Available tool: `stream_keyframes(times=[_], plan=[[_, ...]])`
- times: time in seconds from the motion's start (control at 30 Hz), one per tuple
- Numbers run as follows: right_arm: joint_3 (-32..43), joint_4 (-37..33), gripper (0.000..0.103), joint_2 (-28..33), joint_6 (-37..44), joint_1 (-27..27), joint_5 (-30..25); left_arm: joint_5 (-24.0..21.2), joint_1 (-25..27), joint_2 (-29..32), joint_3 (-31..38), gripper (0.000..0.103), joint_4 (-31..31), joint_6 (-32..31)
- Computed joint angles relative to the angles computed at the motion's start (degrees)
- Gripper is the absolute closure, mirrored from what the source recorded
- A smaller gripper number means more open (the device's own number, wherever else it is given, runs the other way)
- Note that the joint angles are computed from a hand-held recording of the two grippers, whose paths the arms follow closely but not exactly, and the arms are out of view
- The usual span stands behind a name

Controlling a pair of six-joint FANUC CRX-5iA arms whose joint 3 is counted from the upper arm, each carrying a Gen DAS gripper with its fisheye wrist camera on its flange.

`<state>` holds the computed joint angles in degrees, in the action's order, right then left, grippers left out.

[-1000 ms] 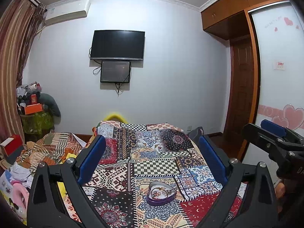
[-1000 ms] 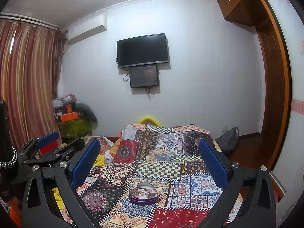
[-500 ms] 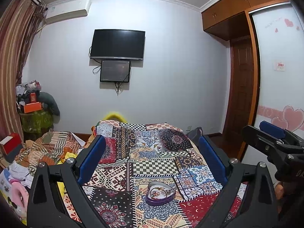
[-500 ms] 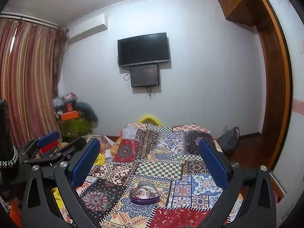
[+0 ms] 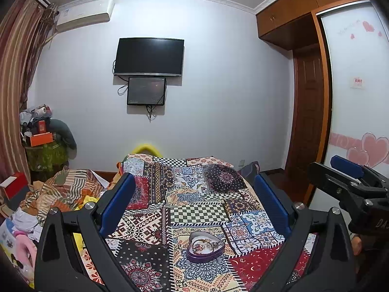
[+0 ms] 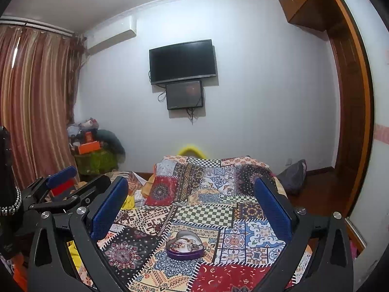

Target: Organize jewelry

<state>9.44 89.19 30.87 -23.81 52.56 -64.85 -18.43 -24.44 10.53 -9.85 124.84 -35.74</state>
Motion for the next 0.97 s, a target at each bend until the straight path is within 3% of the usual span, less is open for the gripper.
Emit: stream_keyframes(times=[0.17, 0.37, 0.97], plan=[[-0.1, 0.2, 0.001, -0.1, -0.4, 0.0, -0.2, -0.5, 0.1, -0.1, -0.3, 0.005, 0.0, -0.3], [-0.3, 0.4, 0.001, -0.1, -0.7, 0.1, -0.9, -3.2, 1.8, 0.4, -0.5, 0.004, -6.1, 4.7], [-0.1, -1.4, 0.001, 0.1, -0.5, -0.3, -0.7, -5.0, 3.4, 1.6, 0.2, 0.004, -12.2, 10.1]])
